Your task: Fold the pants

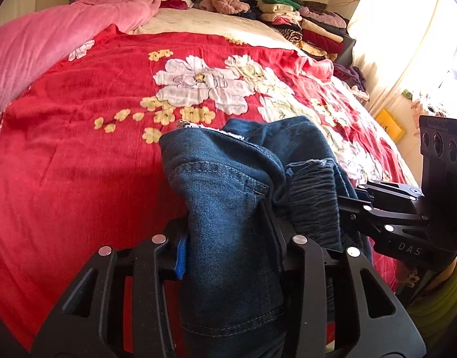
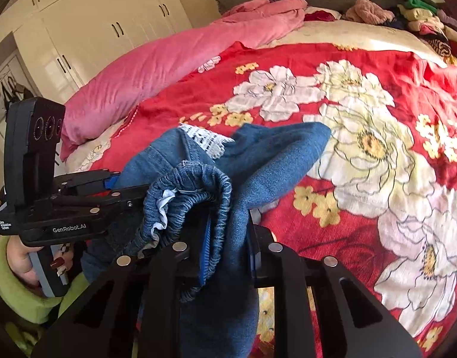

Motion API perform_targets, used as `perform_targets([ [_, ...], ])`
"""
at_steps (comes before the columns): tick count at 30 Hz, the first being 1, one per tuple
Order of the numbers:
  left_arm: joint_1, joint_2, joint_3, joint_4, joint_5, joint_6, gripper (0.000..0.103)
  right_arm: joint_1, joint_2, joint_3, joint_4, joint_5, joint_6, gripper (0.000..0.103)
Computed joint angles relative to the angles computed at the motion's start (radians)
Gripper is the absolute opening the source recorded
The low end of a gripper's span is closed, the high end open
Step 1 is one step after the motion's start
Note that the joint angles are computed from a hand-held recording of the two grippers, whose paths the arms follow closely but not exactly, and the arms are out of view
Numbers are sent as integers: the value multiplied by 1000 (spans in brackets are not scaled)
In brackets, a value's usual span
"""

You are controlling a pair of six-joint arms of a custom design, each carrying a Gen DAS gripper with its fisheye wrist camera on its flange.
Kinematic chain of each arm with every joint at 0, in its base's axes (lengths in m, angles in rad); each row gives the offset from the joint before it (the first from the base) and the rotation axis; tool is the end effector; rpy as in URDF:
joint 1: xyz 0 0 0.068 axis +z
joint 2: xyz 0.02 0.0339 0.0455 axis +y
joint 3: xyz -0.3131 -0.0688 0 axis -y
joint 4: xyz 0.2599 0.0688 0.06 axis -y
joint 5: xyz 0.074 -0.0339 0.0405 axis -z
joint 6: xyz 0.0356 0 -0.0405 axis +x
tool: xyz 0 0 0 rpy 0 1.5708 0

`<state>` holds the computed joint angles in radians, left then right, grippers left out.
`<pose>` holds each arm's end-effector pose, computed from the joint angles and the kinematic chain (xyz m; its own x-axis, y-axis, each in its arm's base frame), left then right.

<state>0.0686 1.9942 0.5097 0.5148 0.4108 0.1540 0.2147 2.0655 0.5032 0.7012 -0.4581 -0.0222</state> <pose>0.2914 0.0058 0.0572 -0.7881 0.0868 -0.6094 0.2868 0.9278 -0.2387 0.2896 0.0793 0.0493 -0.7305 -0.1797 -0.6589 -0.4890 0.8111 0.3209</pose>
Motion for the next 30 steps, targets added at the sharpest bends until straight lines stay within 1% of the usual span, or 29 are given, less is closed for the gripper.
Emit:
perform_targets([
  [7, -36, -20, 93, -66, -42, -36, 33, -30, -39, 97, -92, -2, -30, 18],
  [12, -51, -4, 164, -99, -68, -53, 33, -36, -33, 176, -151, 26, -42, 18],
  [17, -57, 27, 208, -102, -90, -57, 33, -40, 2, 242, -191, 51, -39, 18],
  [22, -60, 66, 227, -91, -110, -53, 33, -50, 42, 272, -212, 92, -33, 18],
  [24, -62, 78, 228, -83, -119, -50, 35, -59, 58, 277, -218, 99, -23, 18],
  [25, -62, 81, 227, -80, -123, -49, 39, -62, 65, 278, -222, 105, -25, 19],
  [26, -62, 83, 227, -77, -124, -49, 41, -63, 71, 278, -223, 115, -25, 21],
  [27, -60, 86, 227, -77, -126, -48, 42, -64, 75, 277, -222, 121, -23, 27],
  [28, -59, 89, 228, -77, -127, -47, 45, -68, 80, 275, -221, 120, -19, 31],
  [30, -58, 95, 230, -77, -134, -46, 49, -70, 88, 272, -218, 132, -17, 44],
])
